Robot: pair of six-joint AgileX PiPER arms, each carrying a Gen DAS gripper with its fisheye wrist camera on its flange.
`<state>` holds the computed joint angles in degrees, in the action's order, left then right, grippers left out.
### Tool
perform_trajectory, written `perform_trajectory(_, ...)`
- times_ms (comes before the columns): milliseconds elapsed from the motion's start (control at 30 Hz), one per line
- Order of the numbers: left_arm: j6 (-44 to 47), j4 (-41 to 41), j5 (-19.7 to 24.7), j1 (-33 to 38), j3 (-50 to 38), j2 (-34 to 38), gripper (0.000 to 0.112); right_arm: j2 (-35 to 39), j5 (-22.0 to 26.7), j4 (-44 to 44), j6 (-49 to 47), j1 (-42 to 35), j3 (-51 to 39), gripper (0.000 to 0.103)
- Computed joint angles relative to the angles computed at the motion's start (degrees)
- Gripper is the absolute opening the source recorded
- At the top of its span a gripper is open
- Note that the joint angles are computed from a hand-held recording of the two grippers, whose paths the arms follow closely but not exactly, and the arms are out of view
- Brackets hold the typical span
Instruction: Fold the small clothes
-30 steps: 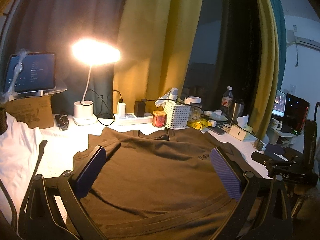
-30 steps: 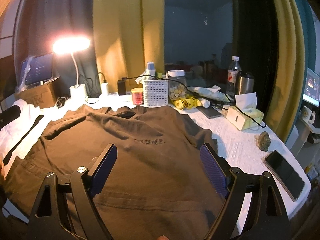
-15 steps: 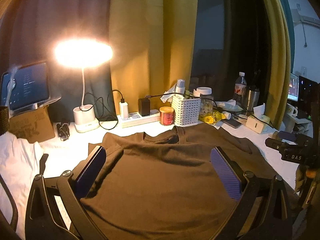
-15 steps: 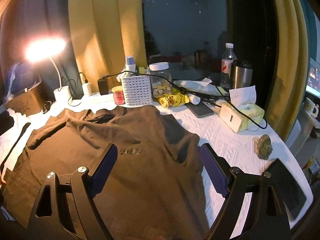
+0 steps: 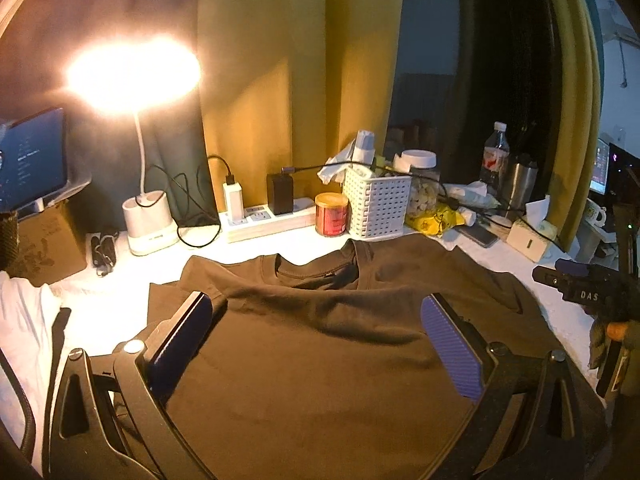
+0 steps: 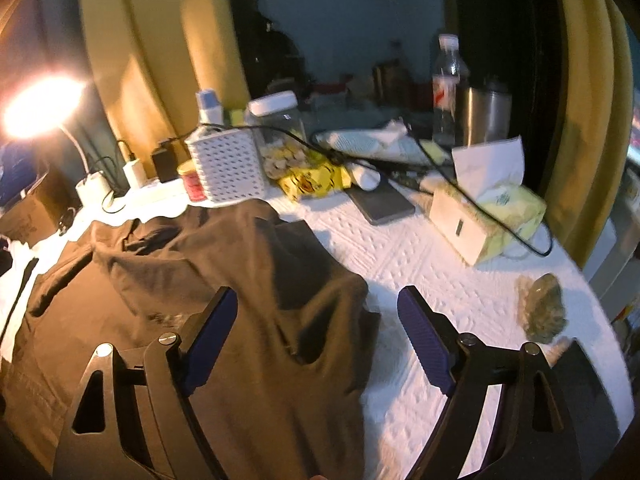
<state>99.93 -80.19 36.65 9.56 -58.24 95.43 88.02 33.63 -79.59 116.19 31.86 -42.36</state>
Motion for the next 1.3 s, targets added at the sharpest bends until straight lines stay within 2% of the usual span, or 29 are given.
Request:
perform_trajectory(133,-2.56,1.57,-2.92,-2.26,-2.21,2.44,0.102,3.33,-5.36,-0.64,-1.47,-6.56,-1.39,0.076)
perform_trajectory(333,-7.35,5.59,-6.70,-4.81,-4.97,5.65,0.102,8.32,-12.85,0.01,-4.84,-13.49,-3.83,0.076)
perform_trajectory(400,-8.82,6.80,-7.42,-5.42,-5.58,6.51,0.102,10.08,-16.11,2.51,-8.27,-15.49,-4.94,0.072)
perform_trajectory(467,-9.65,7.53,-7.58,-5.64,-6.18,7.23,0.102,11.43,-16.83,5.93,-12.26,-15.82,-6.07,0.055)
perform_trajectory(500,-9.79,7.58,-7.71,-5.79,-6.23,7.35,0.102,11.54,-15.73,5.97,-12.59,-15.13,-6.29,0.054)
perform_trajectory(533,-10.18,7.89,-7.65,-5.77,-6.53,7.63,0.102,11.81,-15.91,6.70,-13.96,-15.05,-6.71,0.041)
perform_trajectory(567,-10.70,8.31,-7.49,-5.66,-6.85,7.92,0.102,12.20,-15.94,8.57,-16.35,-14.93,-7.25,0.022)
perform_trajectory(600,-10.99,8.46,-7.46,-5.66,-7.01,8.11,0.102,12.49,-15.77,9.40,-17.45,-14.80,-7.63,0.016)
perform_trajectory(667,-11.21,8.64,-7.11,-5.41,-7.21,8.28,0.102,11.97,-16.09,8.12,-16.50,-14.59,-7.23,0.009)
perform_trajectory(833,-9.42,6.85,-5.87,-3.97,-6.65,7.75,0.102,9.10,-12.70,5.21,-11.34,-12.73,-5.93,0.008)
perform_trajectory(1000,-9.10,5.76,-2.88,-1.49,-6.74,7.39,0.102,5.65,-7.31,9.11,-16.60,-8.11,-7.43,0.007)
perform_trajectory(1067,-8.72,5.05,-1.17,-0.10,-6.72,7.29,0.102,4.76,-6.81,8.77,-17.03,-6.22,-8.02,0.007)
perform_trajectory(1300,-8.74,5.65,4.73,4.37,-7.01,7.02,0.102,7.15,-3.34,13.26,-23.15,0.25,-13.43,0.007)
